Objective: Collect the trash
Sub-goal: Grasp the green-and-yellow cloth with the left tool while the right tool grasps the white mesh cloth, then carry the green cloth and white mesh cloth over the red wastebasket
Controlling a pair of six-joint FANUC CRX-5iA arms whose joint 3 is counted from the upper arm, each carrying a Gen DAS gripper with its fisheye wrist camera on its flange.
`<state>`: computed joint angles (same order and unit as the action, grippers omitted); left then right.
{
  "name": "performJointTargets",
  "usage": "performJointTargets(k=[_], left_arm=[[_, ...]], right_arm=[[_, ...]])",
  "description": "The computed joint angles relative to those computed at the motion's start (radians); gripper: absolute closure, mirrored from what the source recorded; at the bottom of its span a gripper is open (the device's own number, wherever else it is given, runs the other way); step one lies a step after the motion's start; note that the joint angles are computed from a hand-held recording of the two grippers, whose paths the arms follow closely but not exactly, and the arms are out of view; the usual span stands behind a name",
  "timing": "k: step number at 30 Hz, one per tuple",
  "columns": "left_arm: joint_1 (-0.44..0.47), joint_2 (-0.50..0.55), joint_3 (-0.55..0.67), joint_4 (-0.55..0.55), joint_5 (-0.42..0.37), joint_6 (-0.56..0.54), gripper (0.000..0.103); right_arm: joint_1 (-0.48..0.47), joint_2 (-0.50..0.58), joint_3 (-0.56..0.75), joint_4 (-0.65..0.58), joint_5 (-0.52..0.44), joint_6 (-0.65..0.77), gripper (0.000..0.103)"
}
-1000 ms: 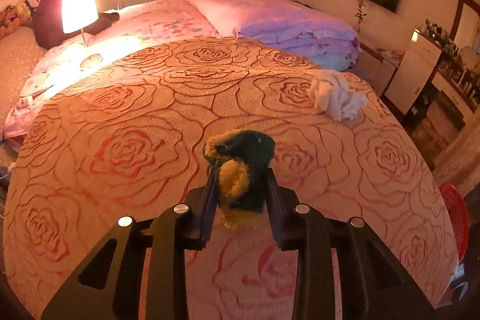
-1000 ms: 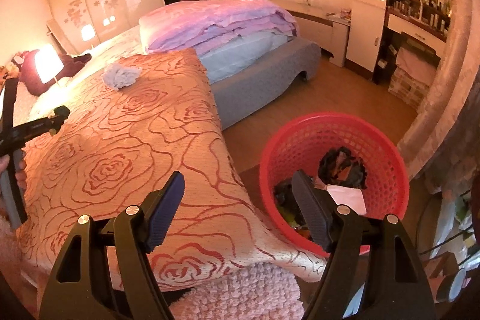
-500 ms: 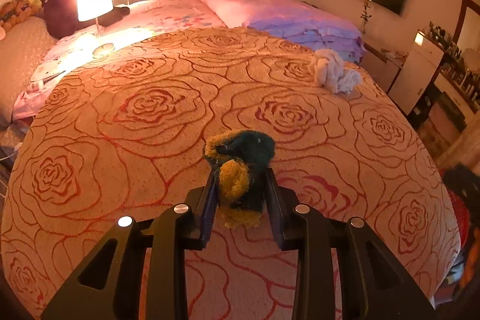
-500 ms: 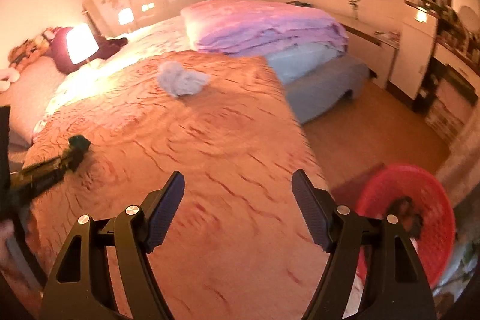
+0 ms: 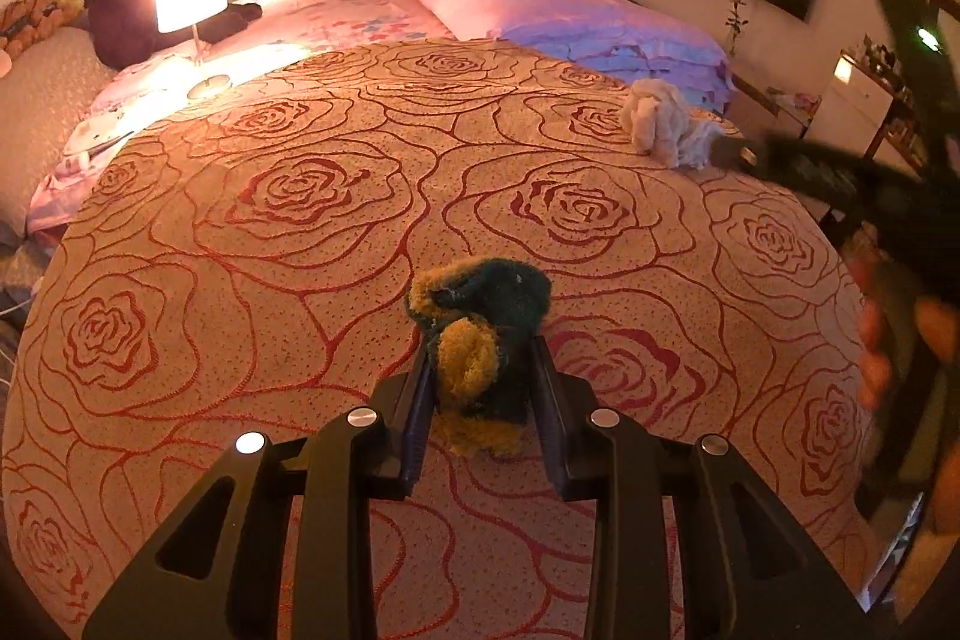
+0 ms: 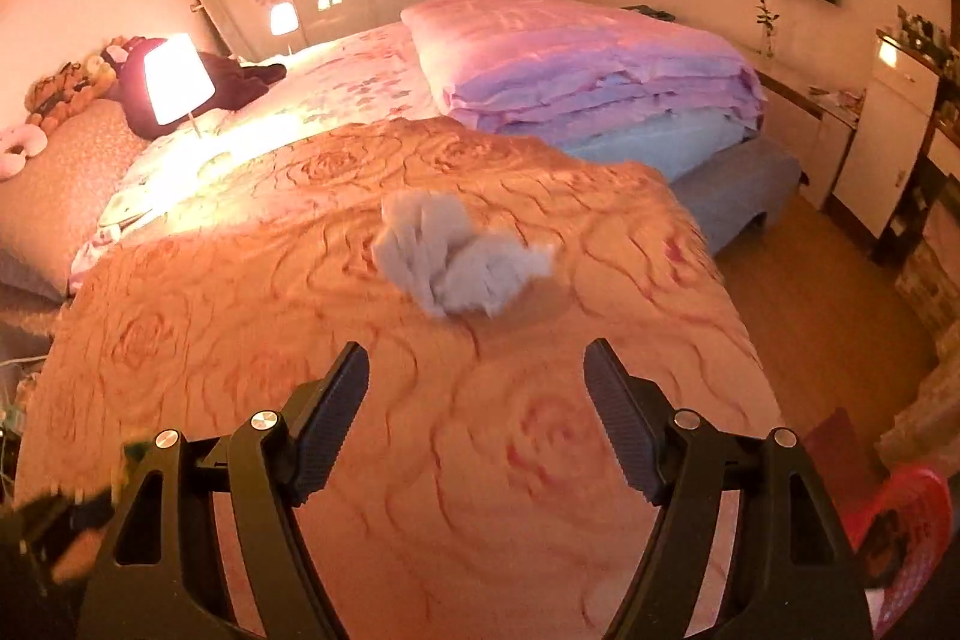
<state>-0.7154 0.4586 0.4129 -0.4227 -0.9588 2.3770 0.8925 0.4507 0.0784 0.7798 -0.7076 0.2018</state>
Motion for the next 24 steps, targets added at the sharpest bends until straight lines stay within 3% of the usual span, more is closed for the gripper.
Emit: performJointTargets(k=[9,14,19,24], left_arm=[[-0.004,0.007,0.009,-0.007,-0.007,0.011,0.074],[-0.004,0.01,0.014,-0.006,-0.009,0.009,0.074],[-0.005,0.01,0.015,-0.009,-0.012,0.008,0.074],[-0.006,0.011,0.017,-0.01,-0.014,0.008,0.074]], right_arm=[[-0.036,0.132,0.205,-0.067,-0.04,0.142,0.026],[-0.043,0.212,0.337,-0.132,-0.114,0.266,0.027],[-0.046,0.236,0.387,-0.21,-0.147,0.348,0.054],[-0.031,0.209,0.338,-0.185,-0.148,0.349,0.063]])
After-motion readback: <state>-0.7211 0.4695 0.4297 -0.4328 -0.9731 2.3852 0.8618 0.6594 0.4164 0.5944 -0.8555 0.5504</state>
